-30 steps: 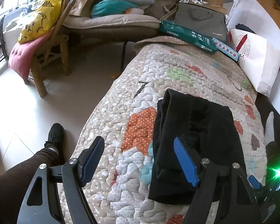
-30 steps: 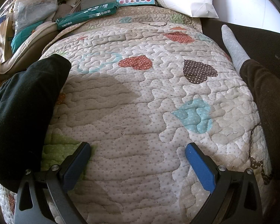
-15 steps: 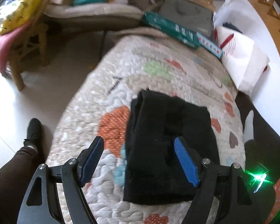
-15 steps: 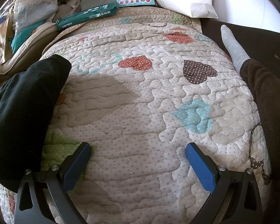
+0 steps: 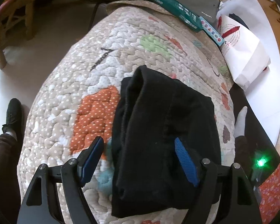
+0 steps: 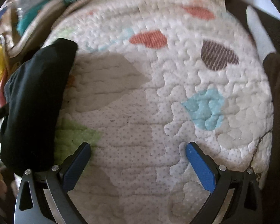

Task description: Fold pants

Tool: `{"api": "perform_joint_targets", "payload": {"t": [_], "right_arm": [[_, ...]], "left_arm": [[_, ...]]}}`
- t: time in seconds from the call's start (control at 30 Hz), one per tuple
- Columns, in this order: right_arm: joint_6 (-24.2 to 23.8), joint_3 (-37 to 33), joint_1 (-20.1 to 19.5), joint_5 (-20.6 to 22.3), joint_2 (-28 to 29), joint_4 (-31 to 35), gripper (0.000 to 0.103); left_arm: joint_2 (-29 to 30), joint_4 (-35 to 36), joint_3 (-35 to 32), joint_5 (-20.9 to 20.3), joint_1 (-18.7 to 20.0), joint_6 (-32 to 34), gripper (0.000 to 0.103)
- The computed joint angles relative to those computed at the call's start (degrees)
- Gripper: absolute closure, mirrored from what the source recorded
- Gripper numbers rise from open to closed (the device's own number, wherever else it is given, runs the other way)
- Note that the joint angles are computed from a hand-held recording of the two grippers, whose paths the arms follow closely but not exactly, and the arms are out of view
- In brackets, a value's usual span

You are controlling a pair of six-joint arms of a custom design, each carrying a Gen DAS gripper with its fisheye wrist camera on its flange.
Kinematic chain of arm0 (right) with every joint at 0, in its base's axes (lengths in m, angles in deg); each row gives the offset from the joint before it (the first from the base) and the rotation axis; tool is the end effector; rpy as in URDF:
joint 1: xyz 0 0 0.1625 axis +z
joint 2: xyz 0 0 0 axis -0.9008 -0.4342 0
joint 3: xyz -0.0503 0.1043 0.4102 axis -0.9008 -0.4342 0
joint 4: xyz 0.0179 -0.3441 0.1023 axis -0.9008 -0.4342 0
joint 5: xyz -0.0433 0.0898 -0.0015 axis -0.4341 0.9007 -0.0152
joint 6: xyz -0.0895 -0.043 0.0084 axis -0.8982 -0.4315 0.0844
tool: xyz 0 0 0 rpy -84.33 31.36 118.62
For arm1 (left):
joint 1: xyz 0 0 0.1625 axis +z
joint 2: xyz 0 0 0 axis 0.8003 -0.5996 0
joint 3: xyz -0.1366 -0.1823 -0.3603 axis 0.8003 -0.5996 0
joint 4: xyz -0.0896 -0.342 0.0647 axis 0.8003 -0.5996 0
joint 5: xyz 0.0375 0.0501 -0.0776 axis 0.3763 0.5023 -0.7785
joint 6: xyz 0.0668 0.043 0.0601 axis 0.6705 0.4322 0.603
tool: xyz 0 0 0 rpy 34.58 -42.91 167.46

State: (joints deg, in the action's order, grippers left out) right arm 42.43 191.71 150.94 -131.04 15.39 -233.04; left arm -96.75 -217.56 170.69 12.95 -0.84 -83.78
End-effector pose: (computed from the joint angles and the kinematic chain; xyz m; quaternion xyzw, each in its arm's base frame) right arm 0.0406 -0.5845 0.2609 0.0432 -0.9293 0.1496 0.3348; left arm -0.2243 -0.5878 0.0755 -0.0331 0.9600 -0.2505 0.1207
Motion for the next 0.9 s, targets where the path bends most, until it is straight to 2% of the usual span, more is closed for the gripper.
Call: {"api": "perform_joint_targets", "payload": {"t": [0.03, 0.07, 0.1, 0.13, 0.17, 0.3, 0.37, 0.43, 0.47, 0.53, 0.63, 0.67, 0.7, 0.77, 0.87, 0.9], "right_arm": [[2.9, -3.3, 0.7, -2.7, 1.3, 6.0, 0.000], [3.8, -5.5, 1.3, -4.8, 2.5, 10.2, 0.000], [3.0, -7.1, 1.6, -5.2, 3.3, 12.1, 0.001], [2.2, -7.8, 1.8, -3.1, 2.8, 11.5, 0.003], [1.4, -7.0, 1.9, 0.5, 1.1, 8.6, 0.003], [-7.0, 0.6, 4.2, 6.9, -3.8, -14.8, 0.000], [-6.2, 2.2, 4.3, 9.5, -4.6, -20.5, 0.000], [-2.5, -1.4, 3.1, 11.4, -2.1, -16.6, 0.000], [-1.2, -3.2, 2.6, 12.5, -1.6, -11.0, 0.001], [1.2, -7.9, 1.2, 17.5, 0.0, -0.5, 0.018], [4.3, -13.1, -0.4, 25.5, 3.5, 8.4, 0.021], [4.7, -14.5, -0.9, 27.2, 4.6, 10.6, 0.021], [5.2, -16.0, -1.3, 29.2, 6.3, 13.5, 0.021], [5.4, -18.4, -1.8, 31.4, 8.7, 17.4, 0.024], [5.9, -19.6, -1.1, 31.3, 10.9, 18.1, 0.038], [5.3, -20.2, -0.7, 31.1, 10.9, 18.9, 0.050]], "left_arm": [[0.1, 0.5, -0.5, -1.1, 0.4, 0.0, 0.026], [0.1, 0.8, -1.0, -2.2, 0.7, 0.1, 0.026], [0.1, 0.8, -1.2, -2.7, 0.8, 0.3, 0.026], [0.1, 0.9, -1.3, -2.6, 0.8, 0.6, 0.026], [0.1, 0.8, -1.4, -2.8, 0.7, 1.3, 0.026], [1.4, 1.9, -3.2, -4.5, 1.7, 3.0, 0.026], [2.2, 1.3, -4.1, -5.0, 2.2, 3.2, 0.026], [2.7, 0.3, -4.6, -5.3, 2.5, 4.0, 0.024], [3.1, -0.1, -5.0, -6.0, 2.8, 4.7, 0.023], [3.3, -1.5, -5.1, -7.4, 3.4, 5.3, 0.021], [3.5, -2.6, -5.1, -8.5, 3.8, 6.6, 0.022], [3.6, -2.8, -5.1, -8.6, 3.7, 7.3, 0.032], [3.7, -2.6, -5.2, -8.9, 3.8, 7.8, 0.049], [3.7, -1.7, -5.6, -9.1, 3.9, 7.6, 0.061], [3.8, -1.4, -6.4, -8.8, 3.5, 7.4, 0.067], [4.0, -1.3, -6.9, -8.8, 3.4, 7.6, 0.067]]}}
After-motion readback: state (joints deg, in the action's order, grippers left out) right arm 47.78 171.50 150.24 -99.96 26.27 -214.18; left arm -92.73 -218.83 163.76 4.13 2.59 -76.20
